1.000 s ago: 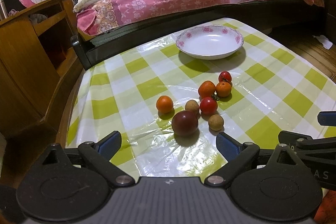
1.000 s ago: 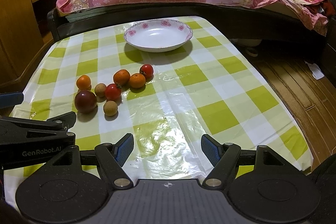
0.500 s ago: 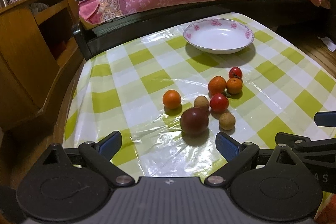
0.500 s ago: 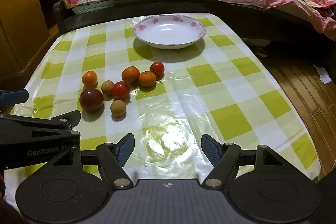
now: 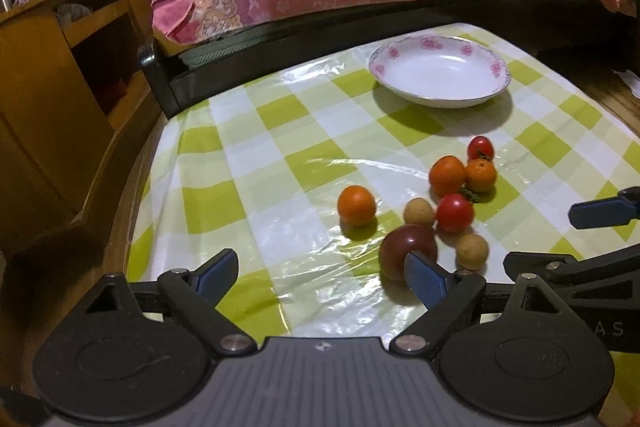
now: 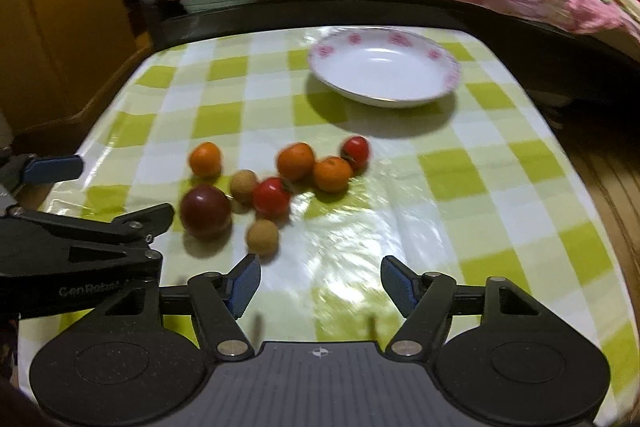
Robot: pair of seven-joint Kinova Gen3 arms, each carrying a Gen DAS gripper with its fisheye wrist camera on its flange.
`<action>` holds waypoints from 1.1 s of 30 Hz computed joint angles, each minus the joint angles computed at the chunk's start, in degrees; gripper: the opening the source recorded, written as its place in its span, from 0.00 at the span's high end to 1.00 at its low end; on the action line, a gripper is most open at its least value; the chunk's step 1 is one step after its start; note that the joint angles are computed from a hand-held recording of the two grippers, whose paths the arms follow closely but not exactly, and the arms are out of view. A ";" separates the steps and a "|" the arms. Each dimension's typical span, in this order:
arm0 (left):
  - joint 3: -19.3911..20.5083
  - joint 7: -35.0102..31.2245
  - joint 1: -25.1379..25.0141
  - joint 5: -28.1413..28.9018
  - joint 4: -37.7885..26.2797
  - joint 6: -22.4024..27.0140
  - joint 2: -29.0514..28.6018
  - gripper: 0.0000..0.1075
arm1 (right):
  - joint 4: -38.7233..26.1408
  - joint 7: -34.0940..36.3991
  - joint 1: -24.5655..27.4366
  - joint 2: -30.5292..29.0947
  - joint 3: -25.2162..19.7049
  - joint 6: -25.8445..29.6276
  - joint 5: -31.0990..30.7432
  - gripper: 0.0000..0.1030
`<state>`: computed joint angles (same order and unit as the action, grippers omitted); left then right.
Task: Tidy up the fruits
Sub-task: 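Grasp the small tan fruit with the right gripper while the left grasps the dark brown tomato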
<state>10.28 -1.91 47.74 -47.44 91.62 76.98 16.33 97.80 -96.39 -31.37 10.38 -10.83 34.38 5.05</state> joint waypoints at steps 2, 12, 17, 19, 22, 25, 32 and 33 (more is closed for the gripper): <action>-0.09 -0.25 -0.46 0.28 0.40 -0.46 -0.20 0.12 | -1.04 4.19 1.36 1.08 -1.07 0.07 -2.29 0.40; 0.15 -1.28 -2.13 0.74 2.89 -3.71 -1.80 0.12 | -6.14 19.42 5.32 5.50 -3.00 4.33 -13.42 0.60; 0.52 -2.27 -2.59 0.51 3.02 -4.37 -1.79 0.12 | -9.05 22.44 5.65 8.15 -2.85 7.38 -15.53 0.72; 0.49 -2.70 -3.07 1.05 3.36 -5.30 -2.17 0.12 | -9.84 23.69 5.87 8.96 -2.95 8.12 -16.40 0.75; 0.53 -3.27 -3.65 1.50 3.90 -6.52 -2.66 0.12 | -10.82 25.40 6.37 10.01 -3.16 9.20 -17.90 0.81; 0.71 -4.36 -4.21 1.73 4.37 -8.01 -3.16 0.12 | -11.05 26.54 6.56 10.26 -3.08 9.50 -18.73 0.82; 0.78 -9.24 -5.58 2.62 3.72 -12.56 -2.37 0.12 | -11.13 25.41 6.96 9.34 -1.63 10.90 -19.16 0.82; 0.62 -10.16 -5.72 3.00 3.25 -12.94 -1.87 0.12 | -11.00 24.96 6.95 9.17 -1.38 10.74 -18.94 0.82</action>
<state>10.90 -12.08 42.03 -44.45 94.87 64.04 14.46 86.81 -71.43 -24.43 19.55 -12.21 45.11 -13.89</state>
